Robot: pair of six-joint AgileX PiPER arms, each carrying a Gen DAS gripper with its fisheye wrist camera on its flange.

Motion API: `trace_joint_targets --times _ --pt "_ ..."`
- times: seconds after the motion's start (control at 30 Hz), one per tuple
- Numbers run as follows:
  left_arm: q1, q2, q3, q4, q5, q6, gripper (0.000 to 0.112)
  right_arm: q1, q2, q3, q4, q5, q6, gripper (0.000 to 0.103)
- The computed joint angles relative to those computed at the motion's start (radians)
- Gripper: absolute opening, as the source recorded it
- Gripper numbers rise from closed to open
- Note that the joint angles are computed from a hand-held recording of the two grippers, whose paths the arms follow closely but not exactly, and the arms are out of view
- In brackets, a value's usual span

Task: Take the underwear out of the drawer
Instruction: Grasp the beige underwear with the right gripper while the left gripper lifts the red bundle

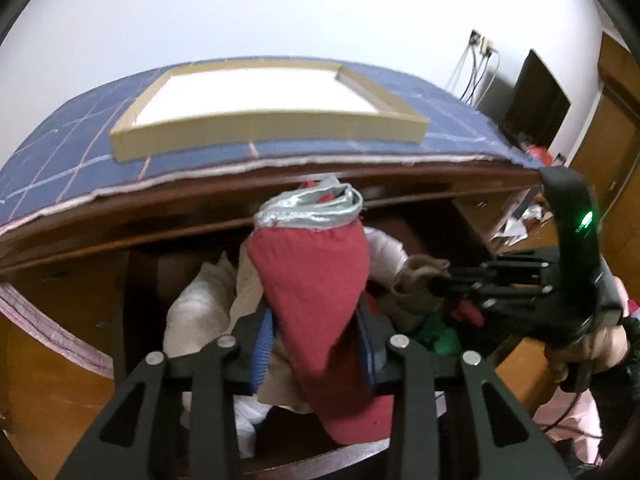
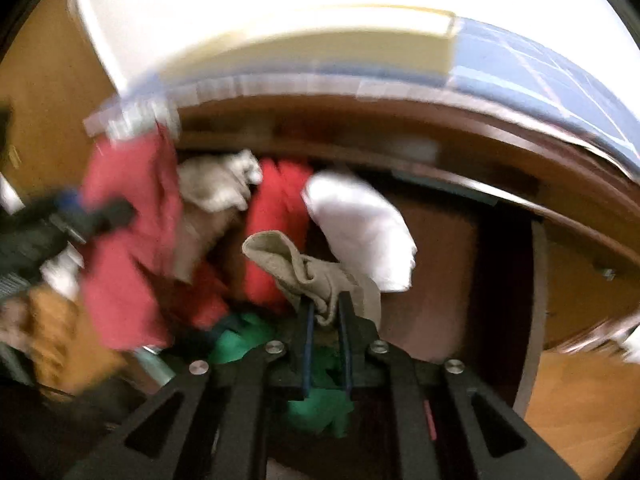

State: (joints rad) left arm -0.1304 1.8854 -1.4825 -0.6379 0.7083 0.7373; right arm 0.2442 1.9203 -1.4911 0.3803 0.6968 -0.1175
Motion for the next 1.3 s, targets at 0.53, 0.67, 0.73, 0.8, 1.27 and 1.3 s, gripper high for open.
trace_joint_targets --times 0.53,0.67,0.73,0.8,1.27,1.3 --pt "0.0 0.048 -0.135 -0.042 0.147 0.005 0.035 -0.06 -0.006 0.014 0.174 0.009 -0.018 0.016" --pt "-0.007 0.04 -0.119 -0.025 0.119 0.011 0.035 -0.086 -0.003 0.044 0.278 0.004 -0.061 0.038" --pt "-0.017 0.042 -0.118 0.008 0.102 -0.004 0.035 -0.081 -0.016 0.059 0.303 -0.015 -0.087 0.063" --pt "-0.017 0.042 -0.115 0.013 0.101 -0.003 0.035 -0.065 -0.034 0.067 0.276 -0.033 -0.068 0.067" --pt "-0.014 -0.024 -0.005 0.169 -0.051 -0.033 0.056 -0.065 -0.011 0.065 0.424 0.007 -0.161 0.067" --pt "-0.013 -0.022 -0.004 0.184 -0.06 -0.042 0.056 -0.068 -0.001 0.06 0.472 0.02 -0.193 0.067"
